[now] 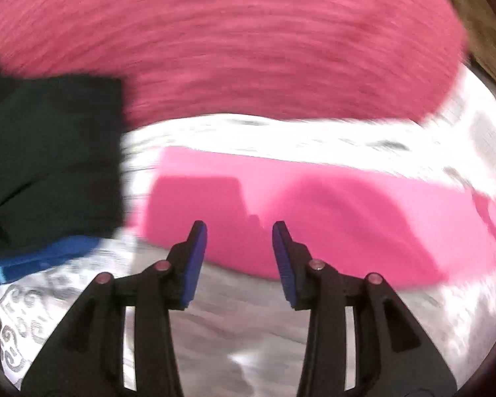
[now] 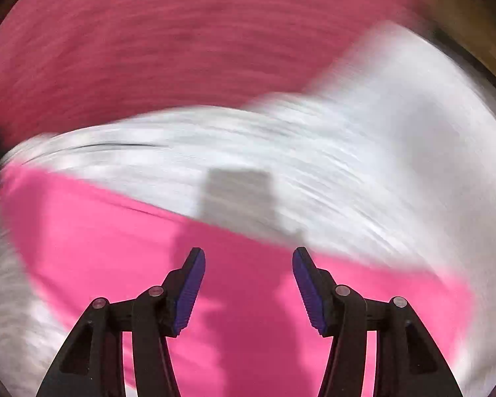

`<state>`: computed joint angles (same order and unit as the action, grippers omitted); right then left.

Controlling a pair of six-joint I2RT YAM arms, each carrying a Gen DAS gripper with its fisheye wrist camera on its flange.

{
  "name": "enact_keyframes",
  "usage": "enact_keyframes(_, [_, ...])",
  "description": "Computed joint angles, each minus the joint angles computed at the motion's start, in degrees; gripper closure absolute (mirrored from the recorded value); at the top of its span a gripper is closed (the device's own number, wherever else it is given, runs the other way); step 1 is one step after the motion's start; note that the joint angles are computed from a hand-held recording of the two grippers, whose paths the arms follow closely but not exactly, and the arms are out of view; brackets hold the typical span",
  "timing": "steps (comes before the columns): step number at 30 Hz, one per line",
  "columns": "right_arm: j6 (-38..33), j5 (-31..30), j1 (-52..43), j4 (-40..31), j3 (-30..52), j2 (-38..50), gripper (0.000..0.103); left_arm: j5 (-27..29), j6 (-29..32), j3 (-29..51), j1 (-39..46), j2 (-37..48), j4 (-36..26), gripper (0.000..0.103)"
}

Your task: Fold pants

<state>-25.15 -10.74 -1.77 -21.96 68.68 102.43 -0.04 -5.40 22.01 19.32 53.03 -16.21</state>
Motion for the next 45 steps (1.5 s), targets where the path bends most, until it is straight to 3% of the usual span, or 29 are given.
enact_keyframes(3, [2.2,-6.1,-16.9,-6.2,7.8,5.5,0.047,-1.6,-10.9,1.2,-19.6,0.4,-2.3,0.061])
enact_keyframes(6, [2.2,-10.6,-23.9,-9.1,15.8,9.7,0.047,2.8,-24.3,5.6,-35.9,13.8,5.5,0.061])
enact_keyframes(8, [-0.4,-11.9,-26.0,-11.6,22.8,14.0,0.046,5.2,-28.7,10.4,-42.2,21.5,8.2,0.061])
enact_keyframes(11, [-1.0,-10.9,-26.2,-19.0,33.6,22.1,0.043,9.0,-28.1,21.6,-50.1,37.0,10.6,0.061])
enact_keyframes(14, [-0.8,-13.5,-27.2,-24.3,43.6,29.3,0.042,9.3,-26.1,29.5,-55.8,43.1,7.2,0.059])
enact_keyframes(16, [-0.8,-17.0,-27.4,-24.2,42.6,29.5,0.035,8.0,-24.8,34.9,-58.2,46.9,5.8,0.046])
enact_keyframes(18, [-0.4,-19.6,-26.5,-23.8,43.2,30.2,0.028,8.5,-24.6,37.0,-58.5,48.3,5.2,0.044])
enact_keyframes(20, [-1.4,-18.9,-25.4,-21.8,41.8,30.1,0.028,9.6,-25.0,38.0,-58.2,49.3,5.7,0.044])
enact_keyframes(21, [-0.8,-16.7,-23.9,-19.4,40.4,29.9,0.049,10.5,-25.2,38.3,-57.7,49.6,6.1,0.044])
enact_keyframes(22, [-0.4,-15.3,-23.3,-17.7,39.4,29.7,0.093,10.9,-25.8,39.0,-57.6,50.3,6.5,0.044])
enact_keyframes(25, [6.6,-15.1,-24.3,-12.2,38.2,29.0,0.093,10.5,-27.2,40.5,-58.8,51.4,7.5,0.044])
enact_keyframes(27, [9.1,-13.5,-25.2,-16.3,46.6,33.9,0.093,10.3,-27.0,40.7,-59.2,51.7,8.6,0.044])
enact_keyframes(30, [5.4,-14.8,-25.3,-28.4,60.0,41.8,0.089,8.3,-25.8,40.8,-60.3,52.5,10.9,0.044])
enact_keyframes(33, [2.0,-13.5,-24.6,-27.2,54.2,38.7,0.078,8.1,-26.0,39.5,-60.7,52.6,13.1,0.044])
enact_keyframes(36, [0.7,-14.2,-24.7,-24.5,47.9,34.8,0.051,7.2,-25.6,39.4,-60.9,51.5,11.6,0.044])
enact_keyframes(37, [0.7,-14.3,-24.9,-23.2,45.9,33.4,0.047,6.4,-25.2,39.3,-61.2,50.7,11.1,0.044])
enact_keyframes(41, [-0.9,-14.9,-26.3,-19.7,39.1,28.6,0.044,4.4,-22.9,38.6,-61.9,47.3,10.6,0.044])
enact_keyframes(45, [-2.2,-16.0,-28.2,-21.1,39.0,28.5,0.041,8.7,-23.1,43.1,-60.1,51.2,10.4,0.044])
